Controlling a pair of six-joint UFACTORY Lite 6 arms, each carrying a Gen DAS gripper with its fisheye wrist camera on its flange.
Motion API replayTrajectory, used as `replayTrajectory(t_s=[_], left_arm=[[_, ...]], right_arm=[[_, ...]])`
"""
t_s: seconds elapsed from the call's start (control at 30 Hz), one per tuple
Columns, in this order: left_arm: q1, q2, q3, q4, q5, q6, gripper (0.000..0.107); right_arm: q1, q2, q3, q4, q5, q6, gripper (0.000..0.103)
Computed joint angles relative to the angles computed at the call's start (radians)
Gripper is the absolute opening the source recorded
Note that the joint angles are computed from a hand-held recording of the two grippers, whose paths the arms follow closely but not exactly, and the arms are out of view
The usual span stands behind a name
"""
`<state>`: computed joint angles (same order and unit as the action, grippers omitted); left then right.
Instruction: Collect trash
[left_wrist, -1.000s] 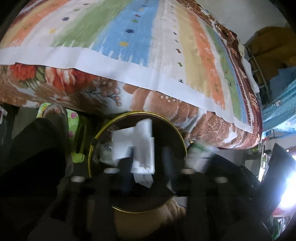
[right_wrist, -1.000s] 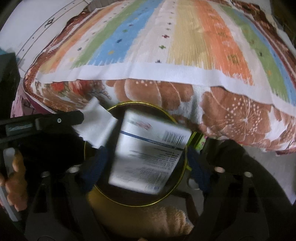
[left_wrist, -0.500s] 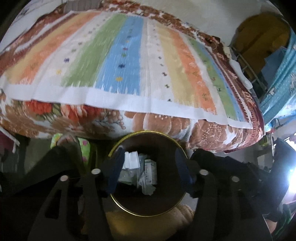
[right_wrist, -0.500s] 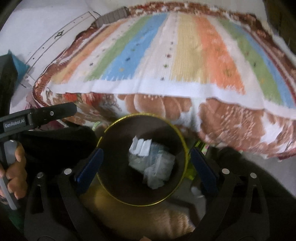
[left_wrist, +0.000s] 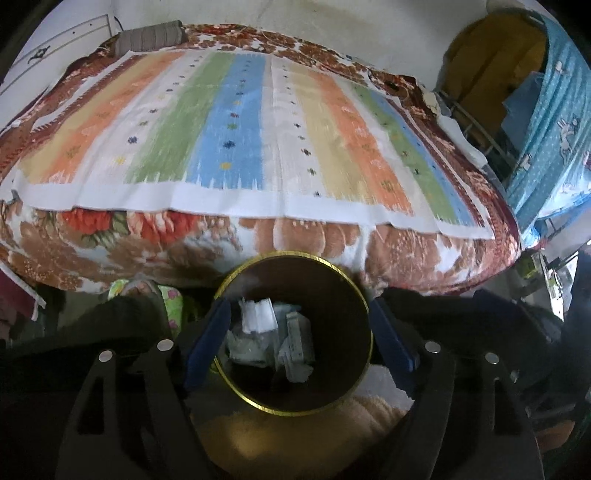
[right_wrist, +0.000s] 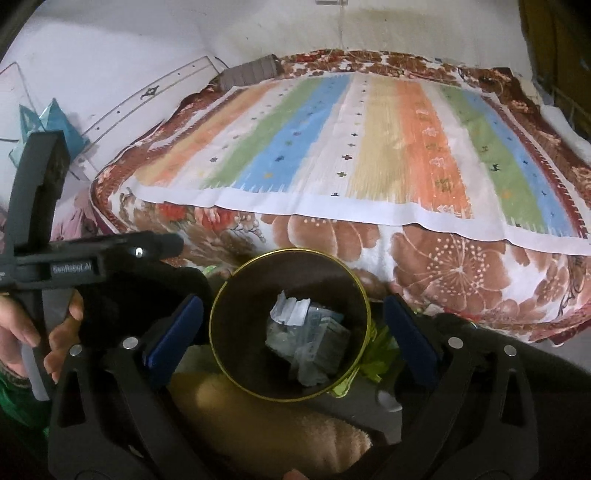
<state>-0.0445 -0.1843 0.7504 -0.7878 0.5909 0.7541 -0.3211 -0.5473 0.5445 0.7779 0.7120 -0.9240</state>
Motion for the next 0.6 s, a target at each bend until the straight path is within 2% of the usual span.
replayTrajectory(t_s=[0.1,0.2,0.33,0.4,0.47,0.6], left_arm=[[-0.003,-0.103,-0.087,0.034,-0.021,0.013,0.086],[0.035,-0.201,-0.155,-0.009,0.030,0.102,0.091],[0.059,-0.300,-0.232,-0.023,0.037,0.154,0.097],[0.062,-0.318,-0.257,-0.011,0.013,0.154,0.097],[0.032,-0.346,-0.287,0.028,-0.050,0.104,0.097],[0.007,-0.383,-0.307,0.048,-0.072,0.095,0.097]], right_arm=[[-0.053,-0.069,-0.041,-0.001,0.046,-0.032,0.094],[-0.122,-0.116,-0.076,0.010,0.112,-0.088,0.094],[-0.200,-0.246,-0.134,0.000,0.179,-0.109,0.094],[-0.251,-0.302,-0.158,0.019,0.234,-0.138,0.094],[-0.280,-0.351,-0.186,0.024,0.256,-0.137,0.094],[-0.300,-0.369,-0.210,0.044,0.271,-0.174,0.094]])
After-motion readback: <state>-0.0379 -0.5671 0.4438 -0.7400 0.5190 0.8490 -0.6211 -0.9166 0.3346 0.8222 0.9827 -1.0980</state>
